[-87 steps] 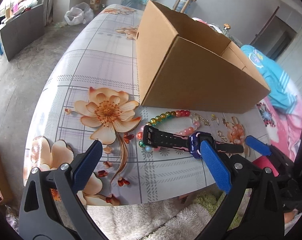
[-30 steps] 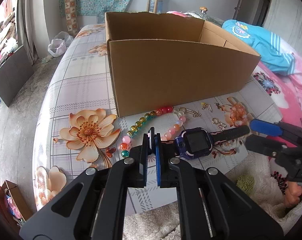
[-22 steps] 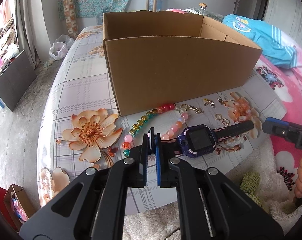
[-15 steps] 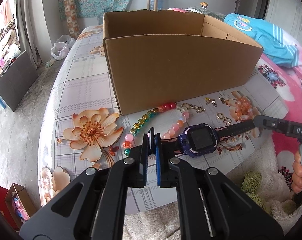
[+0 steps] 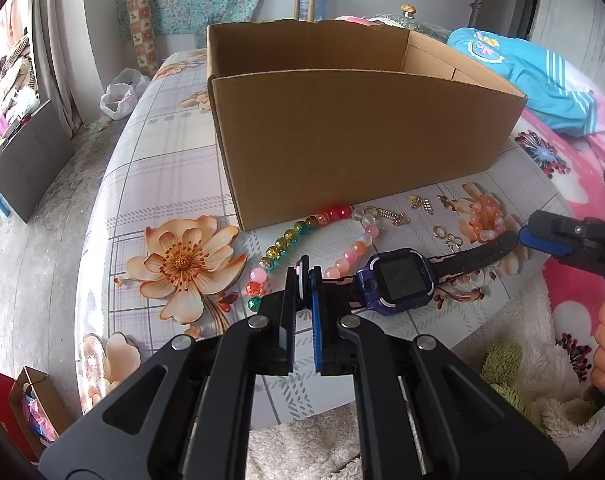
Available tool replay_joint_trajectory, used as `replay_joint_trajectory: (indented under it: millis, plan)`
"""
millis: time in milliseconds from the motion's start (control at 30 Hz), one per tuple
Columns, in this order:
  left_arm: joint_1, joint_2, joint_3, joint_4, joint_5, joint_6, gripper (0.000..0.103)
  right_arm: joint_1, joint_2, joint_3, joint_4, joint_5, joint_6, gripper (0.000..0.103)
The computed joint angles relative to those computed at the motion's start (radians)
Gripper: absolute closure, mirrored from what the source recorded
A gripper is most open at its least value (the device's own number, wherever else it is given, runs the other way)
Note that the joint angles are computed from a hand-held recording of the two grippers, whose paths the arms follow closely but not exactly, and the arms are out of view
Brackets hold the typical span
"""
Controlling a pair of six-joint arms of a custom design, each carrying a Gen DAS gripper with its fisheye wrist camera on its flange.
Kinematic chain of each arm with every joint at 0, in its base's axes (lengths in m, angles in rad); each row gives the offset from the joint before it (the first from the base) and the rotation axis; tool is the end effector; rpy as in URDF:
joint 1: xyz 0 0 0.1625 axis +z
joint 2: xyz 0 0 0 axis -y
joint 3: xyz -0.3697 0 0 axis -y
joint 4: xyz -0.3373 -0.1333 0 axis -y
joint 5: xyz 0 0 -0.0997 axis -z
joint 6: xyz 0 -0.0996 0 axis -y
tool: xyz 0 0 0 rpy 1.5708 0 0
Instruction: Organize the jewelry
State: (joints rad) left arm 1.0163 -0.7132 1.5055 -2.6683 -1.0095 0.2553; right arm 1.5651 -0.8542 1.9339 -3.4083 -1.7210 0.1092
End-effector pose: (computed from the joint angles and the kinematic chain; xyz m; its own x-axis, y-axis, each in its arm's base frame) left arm -0.1769 -0.6395 0.1138 -0.6511 0.5045 -0.5671 0.6889 0.7064 -0.1625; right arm 0.1153 -0.5427 0.1408 -0.9818 0.1870 0.0331 0.1118 0.7102 -0.6951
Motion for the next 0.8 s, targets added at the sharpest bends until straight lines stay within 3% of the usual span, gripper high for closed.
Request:
replay_joint_trajectory:
  millis: [100, 467, 533, 633, 767, 800]
  plan:
    - [0.003, -0.002, -0.003, 0.006, -0.004, -0.003, 0.097, -0.021, 0.000, 0.009, -0.024, 0.090, 0.002, 0.046]
    - [0.006, -0.004, -0.004, 0.009, -0.014, 0.001, 0.097, 0.046, 0.065, -0.069, -0.003, -0.164, -0.057, 0.047]
    - [0.006, -0.004, -0.002, 0.005, -0.013, 0.005, 0.097, 0.045, 0.066, -0.066, -0.015, -0.150, -0.051, 0.047]
    - [0.007, -0.004, -0.003, 0.002, -0.015, 0.009, 0.097, 0.019, 0.029, -0.023, -0.047, -0.047, -0.035, 0.047]
    - [0.007, -0.004, -0.003, 0.002, -0.015, 0.009, 0.097, 0.027, 0.045, -0.038, -0.045, -0.103, -0.042, 0.047]
    - [0.007, -0.006, 0.000, 0.000, -0.016, 0.010, 0.097, 0.015, 0.039, -0.027, -0.056, -0.067, -0.027, 0.047]
